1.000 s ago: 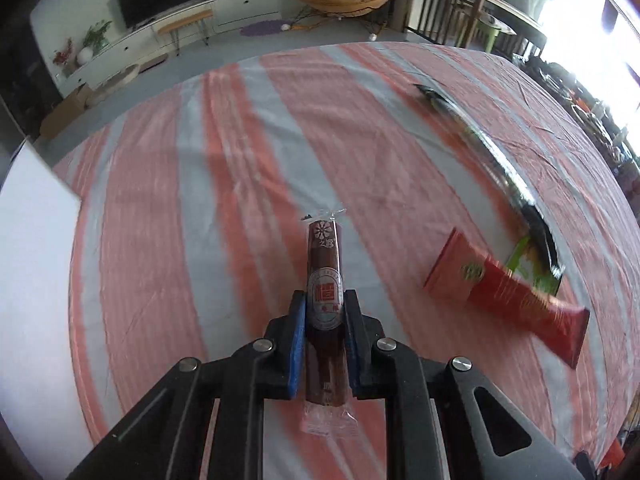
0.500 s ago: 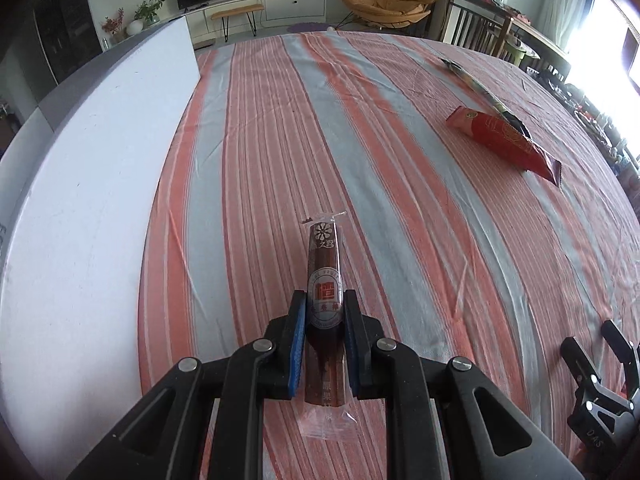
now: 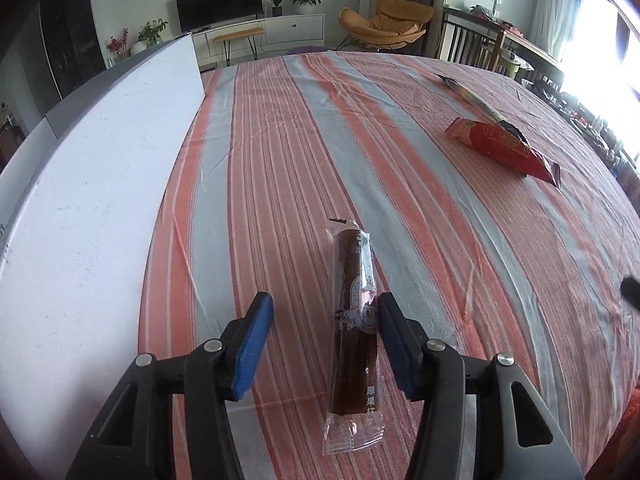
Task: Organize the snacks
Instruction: 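Grasp the red-wrapped snack with the right tool while left tool holds the sausage, then carry sausage with left tool and red snack with right tool into box, open both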
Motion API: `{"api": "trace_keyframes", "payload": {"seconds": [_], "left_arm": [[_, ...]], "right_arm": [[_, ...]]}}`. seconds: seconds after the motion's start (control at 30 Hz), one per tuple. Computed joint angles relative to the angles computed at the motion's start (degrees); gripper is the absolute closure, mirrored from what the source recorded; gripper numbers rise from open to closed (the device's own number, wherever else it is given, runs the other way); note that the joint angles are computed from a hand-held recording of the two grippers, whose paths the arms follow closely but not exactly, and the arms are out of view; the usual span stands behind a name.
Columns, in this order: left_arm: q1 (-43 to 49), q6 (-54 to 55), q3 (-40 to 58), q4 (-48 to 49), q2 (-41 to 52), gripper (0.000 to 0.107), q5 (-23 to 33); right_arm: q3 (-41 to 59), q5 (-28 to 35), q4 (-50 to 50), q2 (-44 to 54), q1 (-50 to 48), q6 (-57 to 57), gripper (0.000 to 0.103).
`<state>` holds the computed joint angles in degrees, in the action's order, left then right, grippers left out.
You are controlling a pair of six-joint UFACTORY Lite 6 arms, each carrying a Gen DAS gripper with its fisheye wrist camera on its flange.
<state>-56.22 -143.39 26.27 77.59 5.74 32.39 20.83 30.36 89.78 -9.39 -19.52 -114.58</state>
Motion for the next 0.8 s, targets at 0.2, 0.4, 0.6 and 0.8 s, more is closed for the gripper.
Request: {"api": "trace_keyframes", "payload": {"seconds": [0.2, 0.4, 0.6, 0.8], "left_arm": [[-1.6, 3.8, 1.9, -1.0, 1.0, 0.085, -0.4], [-4.3, 1.6, -0.5, -3.3, -3.2, 0.090, -2.1], [-14.3, 2.5, -4.9, -11.3, -16.3, 0.090, 4.6], [-30.0, 2.9, -6.8, -21.0, -34.6, 0.090, 19.2]], "right_arm": [[34.5, -8.4, -33.8, 22.9, 23.9, 32.0, 0.012], [58.6, -9.2, -69.8, 46.0, 35.9, 67.5, 0.032], [53.6, 2.5, -57.9, 38.5, 29.0, 64.5, 0.092], [35.6, 14.0, -39.0, 20.3, 21.3, 52.0, 0.097]]}}
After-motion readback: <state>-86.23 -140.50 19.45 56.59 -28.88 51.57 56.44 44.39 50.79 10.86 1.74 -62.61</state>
